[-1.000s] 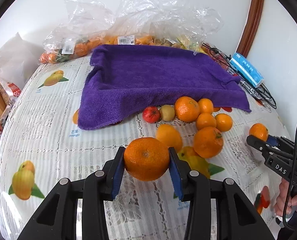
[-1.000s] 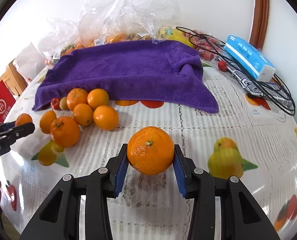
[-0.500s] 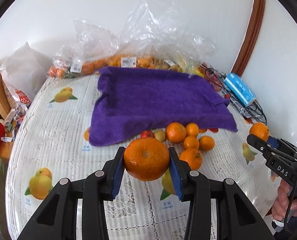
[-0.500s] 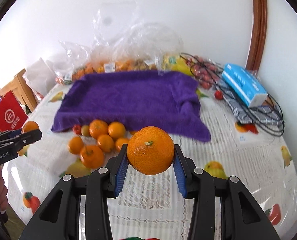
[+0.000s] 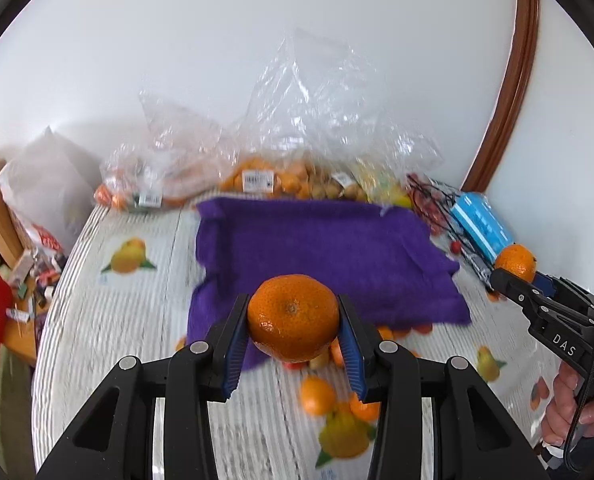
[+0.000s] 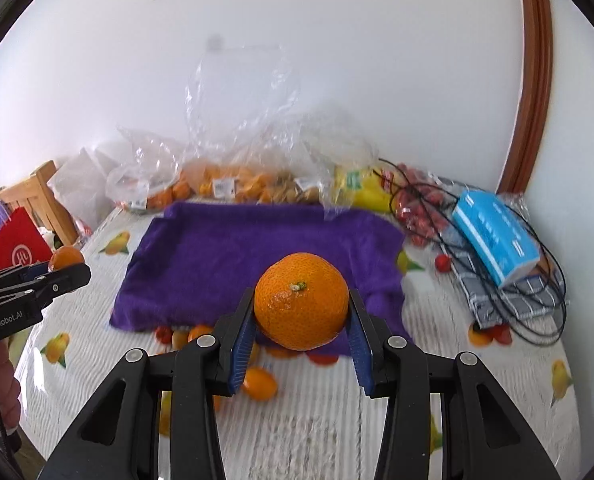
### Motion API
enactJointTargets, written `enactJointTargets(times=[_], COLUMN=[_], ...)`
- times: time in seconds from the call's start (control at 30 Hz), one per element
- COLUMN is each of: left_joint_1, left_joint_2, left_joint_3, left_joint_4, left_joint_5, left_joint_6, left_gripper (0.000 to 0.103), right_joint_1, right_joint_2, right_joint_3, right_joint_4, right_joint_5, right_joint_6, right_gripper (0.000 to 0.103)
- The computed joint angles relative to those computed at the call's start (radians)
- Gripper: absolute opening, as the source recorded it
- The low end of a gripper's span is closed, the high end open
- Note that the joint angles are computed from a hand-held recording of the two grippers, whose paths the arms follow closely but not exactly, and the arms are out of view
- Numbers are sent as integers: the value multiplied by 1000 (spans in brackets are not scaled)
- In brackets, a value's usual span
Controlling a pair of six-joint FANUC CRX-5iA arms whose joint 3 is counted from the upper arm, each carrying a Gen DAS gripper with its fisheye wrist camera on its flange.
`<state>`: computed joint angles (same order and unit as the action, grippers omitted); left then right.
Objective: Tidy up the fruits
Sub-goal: 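Lift the orange with the right tool and carry it over the purple towel, then lower the orange onto the towel and open the right tool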
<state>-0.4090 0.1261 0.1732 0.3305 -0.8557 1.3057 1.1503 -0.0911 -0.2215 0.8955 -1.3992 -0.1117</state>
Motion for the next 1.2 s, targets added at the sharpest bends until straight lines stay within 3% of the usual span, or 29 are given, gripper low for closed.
enactJointTargets(times=[0.33, 0.67, 1.2], left_joint_1=[-10, -8, -6], left_joint_2=[149, 281, 498], left_joint_3=[191, 309, 550], left_joint_4=[-22, -11, -41], left_joint_5=[-29, -39, -136], left_joint_6=[11, 23, 74], left_gripper=[39, 39, 39], right_joint_1=[-143, -282, -406], right_joint_2=[31, 82, 158], right_joint_3=[27, 26, 24], right_joint_4=[2, -39, -113], right_joint_5=[116, 257, 392], right_joint_6=[83, 155, 202], right_gripper=[43, 43, 43])
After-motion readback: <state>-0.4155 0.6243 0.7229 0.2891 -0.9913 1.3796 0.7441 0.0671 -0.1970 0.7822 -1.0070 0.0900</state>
